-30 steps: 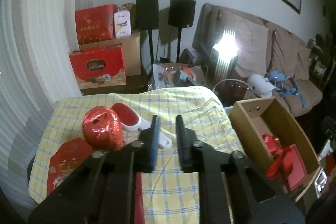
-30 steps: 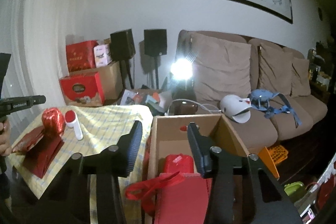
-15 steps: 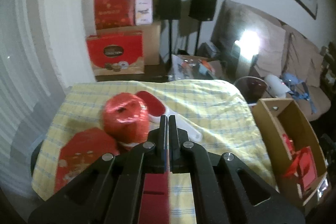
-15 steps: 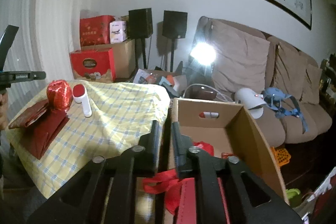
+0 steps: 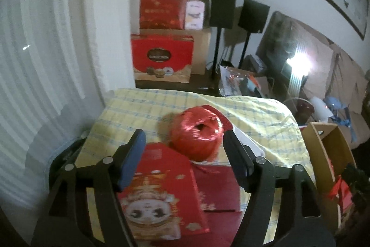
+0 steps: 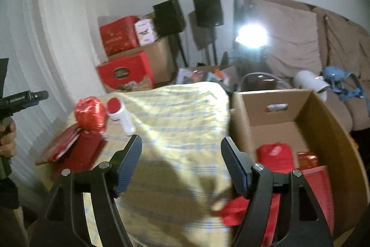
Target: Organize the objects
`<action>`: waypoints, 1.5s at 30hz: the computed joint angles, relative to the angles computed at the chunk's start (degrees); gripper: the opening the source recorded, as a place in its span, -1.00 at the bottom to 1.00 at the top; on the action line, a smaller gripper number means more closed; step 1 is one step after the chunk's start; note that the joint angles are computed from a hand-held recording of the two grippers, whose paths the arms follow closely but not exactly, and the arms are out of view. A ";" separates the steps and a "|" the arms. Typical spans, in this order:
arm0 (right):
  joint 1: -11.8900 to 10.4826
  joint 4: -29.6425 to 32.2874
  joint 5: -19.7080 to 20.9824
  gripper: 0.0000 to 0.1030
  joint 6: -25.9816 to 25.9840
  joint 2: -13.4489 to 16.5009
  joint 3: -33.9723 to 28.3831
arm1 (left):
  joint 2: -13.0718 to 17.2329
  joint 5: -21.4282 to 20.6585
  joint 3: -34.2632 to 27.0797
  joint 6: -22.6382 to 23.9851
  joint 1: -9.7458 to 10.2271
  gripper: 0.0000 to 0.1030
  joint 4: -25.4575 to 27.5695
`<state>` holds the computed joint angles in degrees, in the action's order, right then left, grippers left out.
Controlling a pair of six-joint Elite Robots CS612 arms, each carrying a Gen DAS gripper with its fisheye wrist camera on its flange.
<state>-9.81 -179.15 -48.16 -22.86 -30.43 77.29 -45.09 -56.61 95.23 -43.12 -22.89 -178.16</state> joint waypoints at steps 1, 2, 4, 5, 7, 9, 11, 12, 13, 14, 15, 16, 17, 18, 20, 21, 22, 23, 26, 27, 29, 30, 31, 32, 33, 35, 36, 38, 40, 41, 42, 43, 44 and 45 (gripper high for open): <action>0.28 1.65 0.63 0.43 -0.89 -0.34 0.23 | -0.35 0.59 1.02 -1.62 0.15 0.42 -1.29; 0.56 4.13 1.61 0.47 -2.07 -0.74 0.38 | -0.70 0.86 1.82 -3.35 0.36 0.55 -1.97; 0.86 10.31 4.17 0.55 -4.54 -1.45 0.32 | -1.47 0.44 4.13 -7.05 0.94 0.80 -4.20; 1.08 13.81 5.50 0.56 -5.80 -1.80 0.19 | -1.75 -0.47 4.97 -7.98 1.29 0.80 -4.73; 1.67 18.79 7.89 0.57 -7.57 -2.44 0.32 | -2.33 -3.30 6.51 -8.85 2.03 0.80 -4.43; 2.60 23.42 9.28 0.60 -9.93 -3.12 0.51 | -2.62 -6.03 8.37 -8.98 2.54 0.80 -4.36; 3.81 28.96 10.80 0.60 -12.28 -3.71 0.69 | -2.65 -7.47 9.94 -10.96 2.98 0.80 -4.37; 4.43 33.31 11.79 0.60 -14.23 -3.92 0.55 | -2.42 -8.61 10.78 -12.77 3.43 0.80 -5.28; 4.90 37.32 12.63 0.60 -15.85 -3.98 0.18 | -2.03 -9.92 11.44 -14.35 3.87 0.80 -6.78; 5.48 42.46 13.69 0.60 -17.53 -3.85 -0.63 | -1.59 -11.11 11.98 -15.70 4.11 0.80 -8.20; 6.08 47.03 14.56 0.60 -18.58 -3.60 -1.40 | -0.84 -13.01 12.23 -17.18 4.83 0.80 -9.64; 6.82 52.08 14.97 0.60 -19.56 -3.16 -2.48 | -0.20 -14.87 12.40 -18.55 5.48 0.79 -10.73; 7.44 55.72 14.71 0.60 -19.90 -2.71 -3.52 | 0.61 -18.00 12.67 -20.67 6.37 0.76 -12.28; 8.17 58.87 14.19 0.60 -19.95 -2.21 -4.45 | 1.42 -20.83 12.97 -22.68 7.08 0.71 -14.30; 9.27 61.11 12.54 0.60 -19.64 -1.63 -5.23 | 2.78 -25.08 13.33 -24.16 7.91 0.70 -18.19; 9.73 60.81 11.76 0.60 -19.27 -1.50 -5.16 | 3.29 -26.73 13.43 -23.70 8.09 0.70 -19.39; 10.19 60.26 10.84 0.60 -18.80 -1.35 -5.11 | 3.61 -27.91 13.44 -22.69 8.12 0.70 -19.94; 10.56 59.91 10.13 0.61 -18.34 -1.21 -5.25 | 3.75 -28.78 13.30 -21.87 8.18 0.70 -20.12; 11.56 58.90 8.37 0.59 -16.40 -0.39 -6.06 | 5.10 -31.96 12.86 -20.86 8.48 0.70 -24.36; 11.78 58.60 8.20 0.57 -15.71 -0.14 -6.21 | 5.50 -33.14 12.54 -20.72 8.67 0.70 -24.96; 11.94 57.95 8.51 0.38 -14.80 0.11 -6.18 | 6.30 -35.78 11.67 -19.76 9.23 0.69 -24.87; 12.01 57.93 8.49 0.29 -14.73 0.09 -6.18 | 6.63 -36.67 11.37 -19.70 9.46 0.62 -24.88; 12.13 57.96 8.35 0.05 -14.75 0.08 -6.19 | 6.85 -36.69 11.23 -19.78 9.47 0.60 -25.32; 12.21 58.07 8.20 -0.16 -14.83 0.03 -6.12 | 6.82 -36.46 11.20 -19.79 9.37 0.58 -25.61; 12.29 58.20 8.06 -0.24 -14.87 0.00 -6.08 | 6.85 -37.23 11.04 -19.62 9.47 0.47 -25.71; 12.30 57.50 8.10 -0.37 -15.02 -0.18 -5.66 | 6.59 -38.29 10.78 -18.62 9.52 0.43 -24.88; 12.16 57.39 8.30 -0.40 -15.44 -0.39 -5.37 | 6.26 -37.73 10.98 -17.74 9.27 0.43 -24.28; 11.98 57.40 9.27 -0.47 -16.11 -0.79 -4.84 | 5.68 -37.34 11.39 -16.31 8.97 0.38 -23.76; 11.60 57.22 10.60 -0.51 -16.95 -1.49 -4.08 | 5.53 -38.66 11.67 -16.87 9.10 0.37 -25.38; 11.28 56.63 11.17 -0.51 -17.25 -2.03 -3.40 | 5.58 -39.54 11.77 -17.57 9.17 0.37 -27.03; 10.97 56.17 11.78 -0.52 -17.56 -2.58 -2.71 | 5.42 -40.03 11.90 -17.95 9.11 0.37 -28.35; 10.65 55.81 12.57 -0.53 -17.84 -3.06 -2.09 | 5.16 -40.11 12.00 -17.75 8.94 0.37 -29.19; 10.35 55.52 13.48 -0.55 -17.95 -3.46 -1.54 | 4.91 -39.96 12.06 -17.31 8.75 0.37 -29.73; 9.78 55.51 14.89 -0.56 -18.44 -4.03 -0.74 | 4.52 -39.52 12.13 -16.49 8.39 0.37 -30.25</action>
